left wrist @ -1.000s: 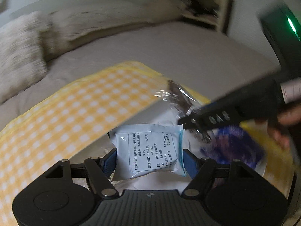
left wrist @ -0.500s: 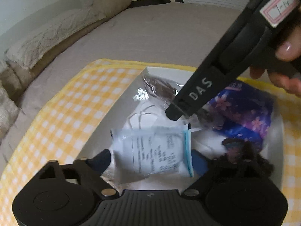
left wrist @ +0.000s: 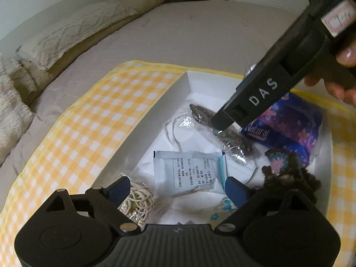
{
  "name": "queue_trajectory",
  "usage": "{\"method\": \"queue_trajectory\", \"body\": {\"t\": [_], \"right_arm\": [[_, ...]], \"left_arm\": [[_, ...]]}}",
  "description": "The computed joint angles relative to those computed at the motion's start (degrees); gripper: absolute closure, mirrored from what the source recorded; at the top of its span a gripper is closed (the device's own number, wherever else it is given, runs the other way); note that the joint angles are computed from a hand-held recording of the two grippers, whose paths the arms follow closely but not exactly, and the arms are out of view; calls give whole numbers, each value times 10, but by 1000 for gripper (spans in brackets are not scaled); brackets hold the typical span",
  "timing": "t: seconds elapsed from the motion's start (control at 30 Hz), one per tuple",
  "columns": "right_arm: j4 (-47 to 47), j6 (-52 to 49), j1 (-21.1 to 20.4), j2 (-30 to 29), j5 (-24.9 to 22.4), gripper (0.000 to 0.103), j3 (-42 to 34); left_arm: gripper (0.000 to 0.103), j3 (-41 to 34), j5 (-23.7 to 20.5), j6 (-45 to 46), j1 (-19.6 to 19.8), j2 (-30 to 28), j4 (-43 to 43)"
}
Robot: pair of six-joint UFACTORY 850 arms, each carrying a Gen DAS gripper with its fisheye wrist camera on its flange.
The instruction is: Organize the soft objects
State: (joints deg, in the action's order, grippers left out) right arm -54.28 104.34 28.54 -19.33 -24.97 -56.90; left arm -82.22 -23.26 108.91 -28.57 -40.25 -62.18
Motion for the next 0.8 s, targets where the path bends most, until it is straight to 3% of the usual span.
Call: {"method": "queue_trajectory", "body": {"t": [0.8], "right_arm": [[-150, 178, 95, 124, -136, 22, 62]], "left_arm": [[0, 169, -45, 166, 46, 180, -282]]}}
